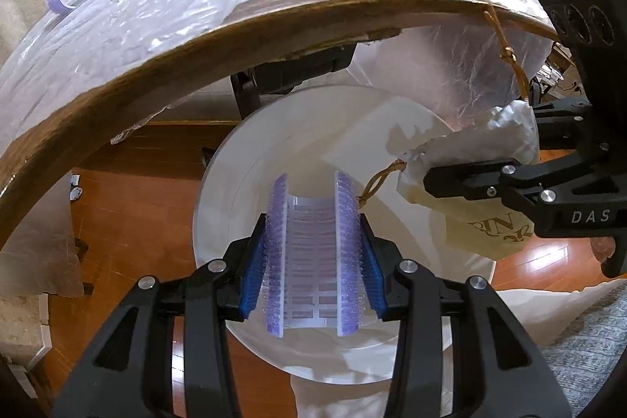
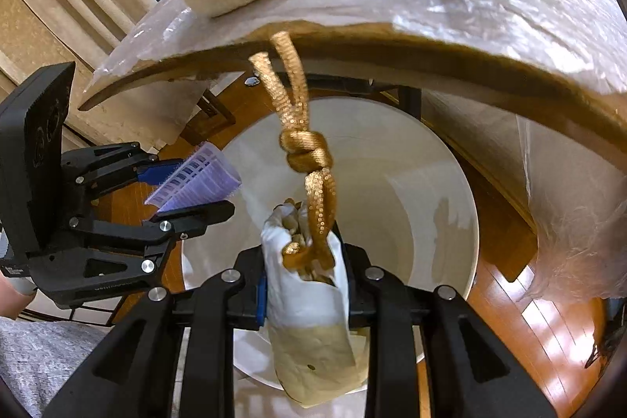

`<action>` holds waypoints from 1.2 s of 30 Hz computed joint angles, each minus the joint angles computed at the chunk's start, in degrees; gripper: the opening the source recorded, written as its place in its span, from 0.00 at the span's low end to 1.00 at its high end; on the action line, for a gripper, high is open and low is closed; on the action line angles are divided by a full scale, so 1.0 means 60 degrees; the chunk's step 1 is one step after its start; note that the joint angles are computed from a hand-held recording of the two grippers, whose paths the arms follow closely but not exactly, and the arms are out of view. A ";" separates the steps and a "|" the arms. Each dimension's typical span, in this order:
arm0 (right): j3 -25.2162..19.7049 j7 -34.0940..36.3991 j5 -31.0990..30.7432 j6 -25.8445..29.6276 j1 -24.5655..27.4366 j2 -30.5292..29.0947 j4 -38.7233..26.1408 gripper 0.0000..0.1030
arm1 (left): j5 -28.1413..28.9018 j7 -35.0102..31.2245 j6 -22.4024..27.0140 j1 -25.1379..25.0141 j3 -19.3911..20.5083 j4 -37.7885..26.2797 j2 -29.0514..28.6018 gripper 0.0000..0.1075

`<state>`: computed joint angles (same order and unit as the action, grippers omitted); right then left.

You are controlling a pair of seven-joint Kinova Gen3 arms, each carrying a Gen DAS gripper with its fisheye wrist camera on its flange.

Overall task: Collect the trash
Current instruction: 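Open both tools to drop the roller and bag into the bin, then grasp the second purple roller with the left tool while the right tool grasps the white Naproxen box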

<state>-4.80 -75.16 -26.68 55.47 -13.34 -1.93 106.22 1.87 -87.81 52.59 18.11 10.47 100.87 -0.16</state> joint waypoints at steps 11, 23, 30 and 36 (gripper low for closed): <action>-0.0251 -0.0914 0.0727 -0.0206 -0.0128 -0.0087 -0.0070 0.54 | -0.0425 0.0378 0.0048 0.0112 0.0009 -0.0352 0.0300 0.66; -0.0356 -0.3125 0.2964 -0.0088 -0.0553 -0.2640 -0.0935 0.89 | 0.0250 -0.0420 0.0180 0.0082 -0.0713 -0.0898 -0.1853 0.90; -0.3145 -0.5799 0.5371 -0.2319 0.2543 -0.2706 -0.1409 0.96 | -0.0605 0.2011 -0.1232 -0.2173 0.0316 -0.1911 -0.1794 0.95; -0.5253 -0.8122 0.6797 -0.0734 0.4046 -0.0435 -0.2909 0.96 | -0.1015 0.3043 0.0292 -0.1908 -0.0476 -0.3644 0.0232 0.95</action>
